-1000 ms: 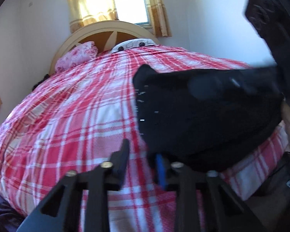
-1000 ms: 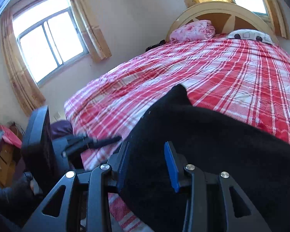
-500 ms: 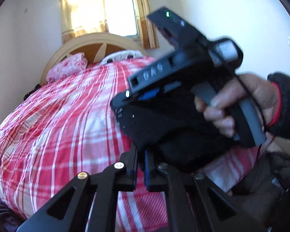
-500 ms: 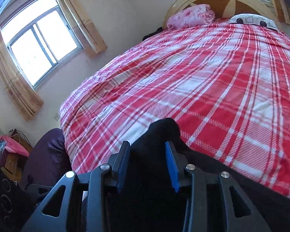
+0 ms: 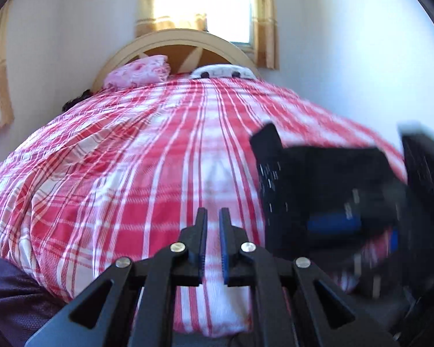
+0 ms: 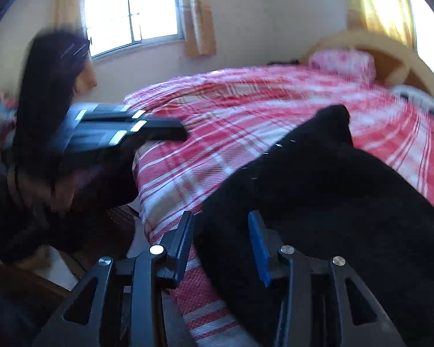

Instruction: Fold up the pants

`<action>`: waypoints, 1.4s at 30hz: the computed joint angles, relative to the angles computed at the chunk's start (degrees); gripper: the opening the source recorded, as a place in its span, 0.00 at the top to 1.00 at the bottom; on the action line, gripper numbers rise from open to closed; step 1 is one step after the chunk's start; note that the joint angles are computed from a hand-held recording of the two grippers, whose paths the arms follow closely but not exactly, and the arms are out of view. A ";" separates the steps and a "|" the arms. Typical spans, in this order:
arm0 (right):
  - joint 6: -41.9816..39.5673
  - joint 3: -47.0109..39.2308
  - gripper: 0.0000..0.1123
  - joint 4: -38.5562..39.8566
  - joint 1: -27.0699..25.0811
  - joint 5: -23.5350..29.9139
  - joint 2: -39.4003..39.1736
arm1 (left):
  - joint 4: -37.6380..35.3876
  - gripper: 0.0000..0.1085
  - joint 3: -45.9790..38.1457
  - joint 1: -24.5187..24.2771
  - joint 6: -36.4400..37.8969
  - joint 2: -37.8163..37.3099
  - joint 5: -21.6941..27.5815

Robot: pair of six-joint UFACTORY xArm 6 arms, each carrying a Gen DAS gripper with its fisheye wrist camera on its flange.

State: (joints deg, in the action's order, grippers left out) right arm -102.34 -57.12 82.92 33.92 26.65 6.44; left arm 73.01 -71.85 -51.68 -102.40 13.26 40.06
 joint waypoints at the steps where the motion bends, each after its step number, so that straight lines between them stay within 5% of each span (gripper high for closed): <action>1: -1.89 1.03 0.59 0.89 -0.26 1.49 -0.60 | 0.46 0.90 -0.89 0.34 0.14 0.44 -0.33; 6: 11.73 3.89 0.59 -9.18 -7.75 19.60 -4.82 | -2.91 0.69 -10.94 2.13 6.36 7.52 -4.17; 9: 9.99 7.57 0.59 -1.60 -12.49 19.35 -10.07 | -6.48 0.47 -18.22 2.20 10.33 12.61 -3.66; 12: 6.09 10.32 0.58 9.32 -16.09 11.50 -14.91 | -7.21 0.28 -24.68 1.90 12.67 17.17 -3.49; 15: 4.64 9.45 0.58 20.82 -20.79 2.62 -15.37 | -12.37 0.27 -31.18 1.21 18.08 22.05 0.73; 17: 10.10 7.61 0.58 20.10 -22.88 -0.54 -13.18 | -17.42 0.27 -34.28 0.95 20.19 24.55 6.67; 19: 15.67 6.21 0.58 17.10 -23.99 -2.10 -10.78 | -21.14 0.24 -31.43 2.08 18.33 23.46 5.30; 22: 24.40 6.64 0.58 13.03 -26.56 3.01 -8.68 | -20.80 0.22 -21.97 4.19 10.07 18.03 -3.95; 31: 27.24 9.43 0.49 18.65 -27.80 6.25 -7.09 | -16.97 0.18 -17.39 4.07 5.73 14.26 -3.66; 34: 28.23 10.25 0.46 16.96 -27.45 9.23 -7.42 | -24.17 0.16 -19.50 5.83 9.96 17.42 -9.64; 38: 27.94 10.57 0.44 14.88 -26.50 10.54 -7.53 | -25.19 0.11 -23.59 4.47 14.46 19.86 -5.37; 42: 30.54 10.14 0.45 11.89 -28.80 16.07 -6.65 | -26.48 0.16 -23.33 4.56 15.73 19.67 -6.86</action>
State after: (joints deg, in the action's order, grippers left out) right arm -71.80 -46.98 94.82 5.12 42.72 -0.20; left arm 46.53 -95.18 -47.12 -86.67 32.94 33.20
